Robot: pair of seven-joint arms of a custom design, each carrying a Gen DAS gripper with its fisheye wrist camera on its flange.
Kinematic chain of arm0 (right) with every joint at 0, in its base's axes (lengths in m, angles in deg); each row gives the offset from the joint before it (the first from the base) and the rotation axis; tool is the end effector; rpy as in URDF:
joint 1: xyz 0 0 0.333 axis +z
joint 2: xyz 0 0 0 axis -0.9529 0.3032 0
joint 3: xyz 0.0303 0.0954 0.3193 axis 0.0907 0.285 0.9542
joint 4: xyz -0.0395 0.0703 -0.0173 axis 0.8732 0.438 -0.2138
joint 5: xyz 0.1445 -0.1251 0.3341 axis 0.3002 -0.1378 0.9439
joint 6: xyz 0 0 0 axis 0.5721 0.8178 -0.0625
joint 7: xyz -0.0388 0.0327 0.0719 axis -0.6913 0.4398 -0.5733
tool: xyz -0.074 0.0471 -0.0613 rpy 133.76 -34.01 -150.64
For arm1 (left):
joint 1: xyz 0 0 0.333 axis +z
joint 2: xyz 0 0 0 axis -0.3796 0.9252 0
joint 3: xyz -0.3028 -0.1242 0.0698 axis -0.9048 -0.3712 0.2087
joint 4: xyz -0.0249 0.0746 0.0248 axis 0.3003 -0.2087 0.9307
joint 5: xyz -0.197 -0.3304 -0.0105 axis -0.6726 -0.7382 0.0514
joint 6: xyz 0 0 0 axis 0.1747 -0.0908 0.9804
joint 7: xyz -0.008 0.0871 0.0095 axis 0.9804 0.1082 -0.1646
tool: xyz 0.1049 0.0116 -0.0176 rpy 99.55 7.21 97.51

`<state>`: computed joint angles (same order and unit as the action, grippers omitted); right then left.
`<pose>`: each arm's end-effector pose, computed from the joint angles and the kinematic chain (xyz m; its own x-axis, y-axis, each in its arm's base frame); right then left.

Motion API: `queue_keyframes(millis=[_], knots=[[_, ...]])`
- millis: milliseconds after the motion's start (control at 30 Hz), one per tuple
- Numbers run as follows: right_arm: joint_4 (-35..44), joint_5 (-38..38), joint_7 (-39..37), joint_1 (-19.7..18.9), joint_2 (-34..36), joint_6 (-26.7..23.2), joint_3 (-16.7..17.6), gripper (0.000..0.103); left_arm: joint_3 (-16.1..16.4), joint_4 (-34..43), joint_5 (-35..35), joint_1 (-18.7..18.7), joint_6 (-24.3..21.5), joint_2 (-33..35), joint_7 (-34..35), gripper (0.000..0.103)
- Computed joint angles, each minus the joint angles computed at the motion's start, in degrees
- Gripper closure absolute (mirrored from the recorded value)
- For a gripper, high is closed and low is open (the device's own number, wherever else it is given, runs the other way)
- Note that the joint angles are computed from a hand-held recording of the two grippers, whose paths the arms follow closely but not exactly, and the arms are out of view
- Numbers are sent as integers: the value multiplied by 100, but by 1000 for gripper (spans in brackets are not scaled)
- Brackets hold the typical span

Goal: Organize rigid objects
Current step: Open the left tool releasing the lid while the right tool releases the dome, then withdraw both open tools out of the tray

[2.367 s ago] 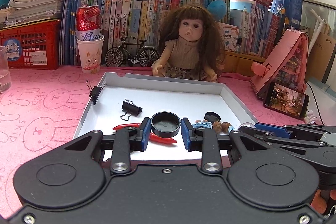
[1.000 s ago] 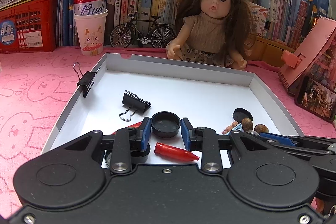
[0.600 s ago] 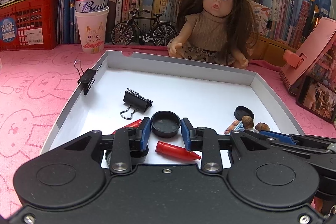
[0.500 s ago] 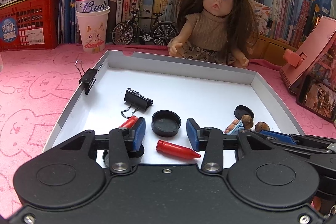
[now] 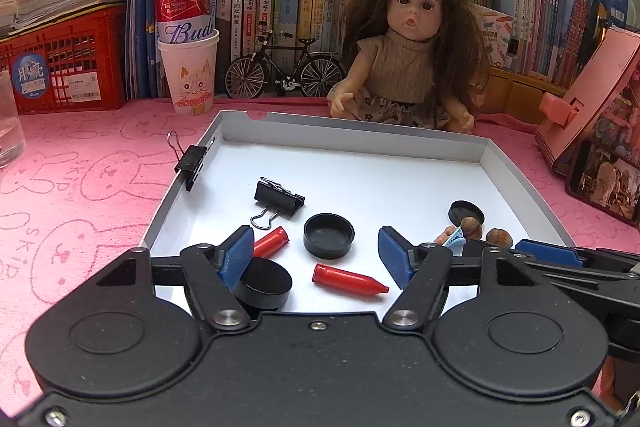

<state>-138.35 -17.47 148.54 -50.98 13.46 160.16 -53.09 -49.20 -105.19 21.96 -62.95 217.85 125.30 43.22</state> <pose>0.6585 0.1522 0.3442 0.0232 -0.9861 -0.1644 -0.5911 0.1191 -0.7977 0.6925 -0.3743 0.3539 -0.1166 -0.9888 0.0932 -0.5693 -0.0103 -0.8221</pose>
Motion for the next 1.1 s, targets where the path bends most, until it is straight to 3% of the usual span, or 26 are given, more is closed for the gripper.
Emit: queue_keyframes(millis=[467,867,1100], knots=[[-468,365,-255,363,-365,147,-286,28,807,-824,-87,-711,478,-381,-83,29],[-778,635,-609,366,-614,307,-196,26,1499,-1469,-772,-1411,909,-538,419,28],[-927,968,-945,632,-730,342,-361,24,1721,-1857,-1222,-1703,1125,-652,809,28]])
